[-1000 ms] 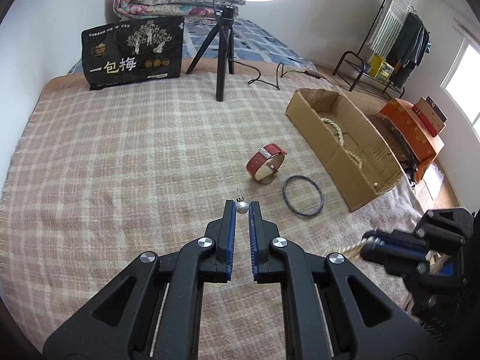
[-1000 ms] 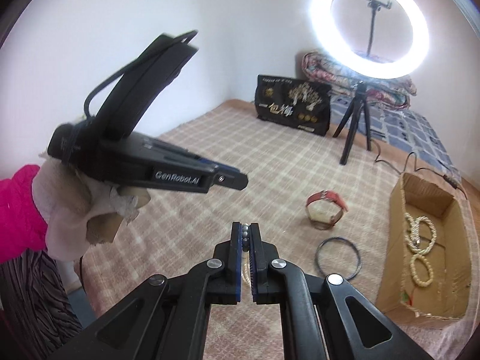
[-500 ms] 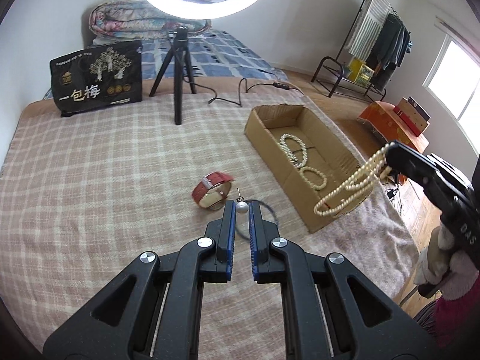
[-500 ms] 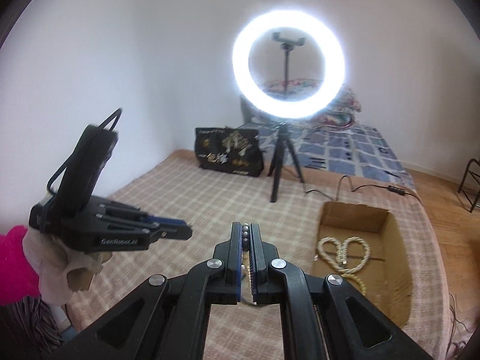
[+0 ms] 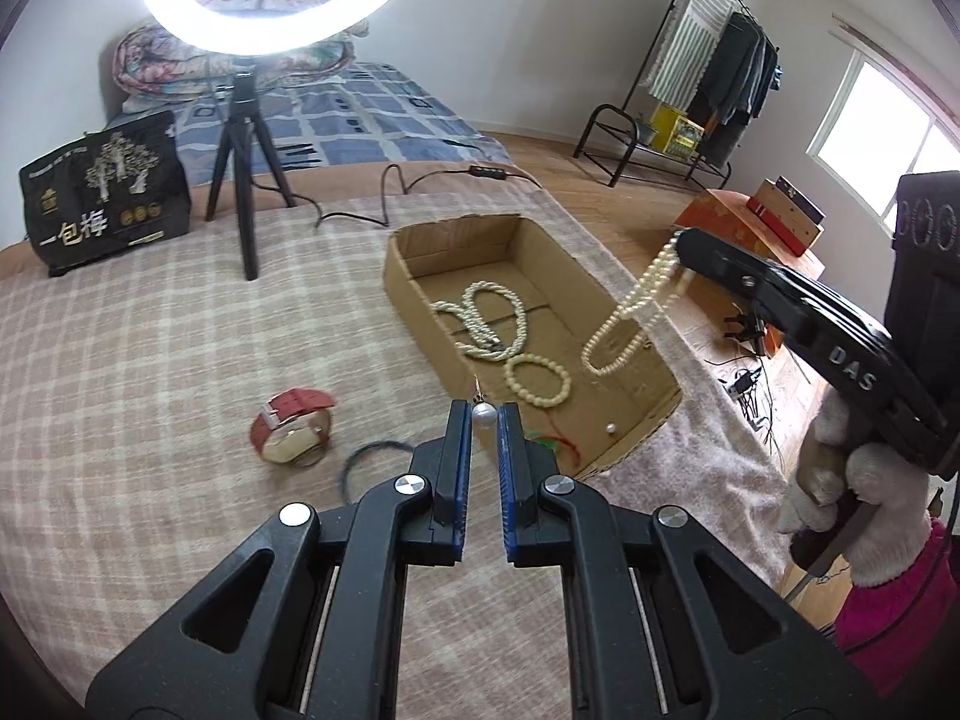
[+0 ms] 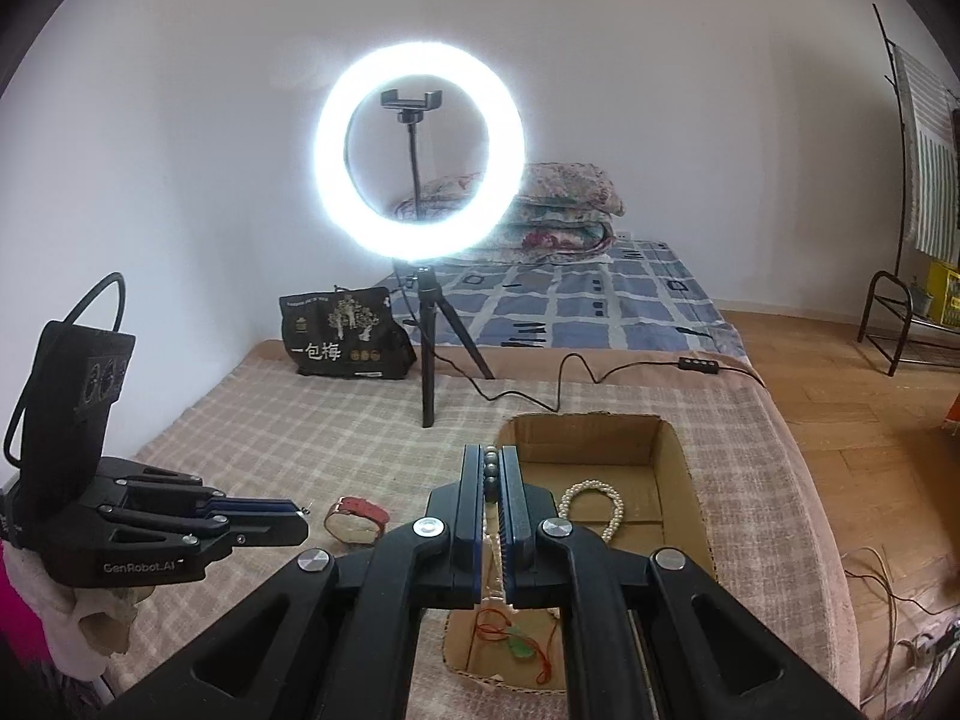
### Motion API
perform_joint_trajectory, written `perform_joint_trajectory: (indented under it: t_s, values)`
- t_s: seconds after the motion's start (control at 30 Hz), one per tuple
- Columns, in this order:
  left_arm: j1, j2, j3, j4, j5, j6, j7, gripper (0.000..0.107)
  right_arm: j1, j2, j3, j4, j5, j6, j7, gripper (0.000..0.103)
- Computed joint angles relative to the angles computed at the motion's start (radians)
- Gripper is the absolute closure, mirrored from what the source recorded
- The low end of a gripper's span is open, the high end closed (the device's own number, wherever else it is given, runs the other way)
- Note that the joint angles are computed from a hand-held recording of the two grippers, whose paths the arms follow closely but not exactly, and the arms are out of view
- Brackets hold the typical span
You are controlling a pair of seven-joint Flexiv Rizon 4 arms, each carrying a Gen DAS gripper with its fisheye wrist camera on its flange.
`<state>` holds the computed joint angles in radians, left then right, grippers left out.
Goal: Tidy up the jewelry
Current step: 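Lift and carry the earring with the left tool while the right tool carries the strand to the box, then open both tools to drop the earring and pearl strand into the box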
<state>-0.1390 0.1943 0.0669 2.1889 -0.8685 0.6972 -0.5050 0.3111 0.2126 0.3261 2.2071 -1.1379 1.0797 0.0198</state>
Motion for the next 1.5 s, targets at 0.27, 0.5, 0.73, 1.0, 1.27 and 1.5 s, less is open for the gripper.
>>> perform_joint_trajectory:
  t_s: [0.27,0.5,0.73,1.0,1.27,1.5]
  values:
    - [-0.048,-0.039,-0.047,-0.014,-0.022,0.050,-0.037,0.100,-0.031,-0.001,-0.024,0.032,0.043,0.009,0.003,0.101]
    - [-0.078,-0.079,-0.072,-0.017,-0.015,0.111,-0.063,0.100,-0.048,-0.011,-0.036,0.052,0.090,-0.001,-0.014,0.101]
    - [-0.087,-0.114,-0.086,-0.021,0.016,0.144,-0.082,0.100,-0.056,-0.019,-0.043,0.069,0.131,-0.005,-0.041,0.101]
    - [-0.095,-0.120,-0.092,-0.020,0.012,0.145,-0.076,0.100,-0.056,-0.026,-0.048,0.074,0.165,-0.011,-0.062,0.101]
    - [-0.102,-0.110,-0.092,-0.014,0.014,0.155,-0.061,0.099,-0.056,-0.021,-0.043,0.075,0.175,-0.019,-0.059,0.072]
    - [-0.117,-0.084,-0.087,0.008,-0.003,0.194,-0.032,0.054,-0.047,-0.010,-0.023,0.053,0.133,-0.117,-0.015,0.018]
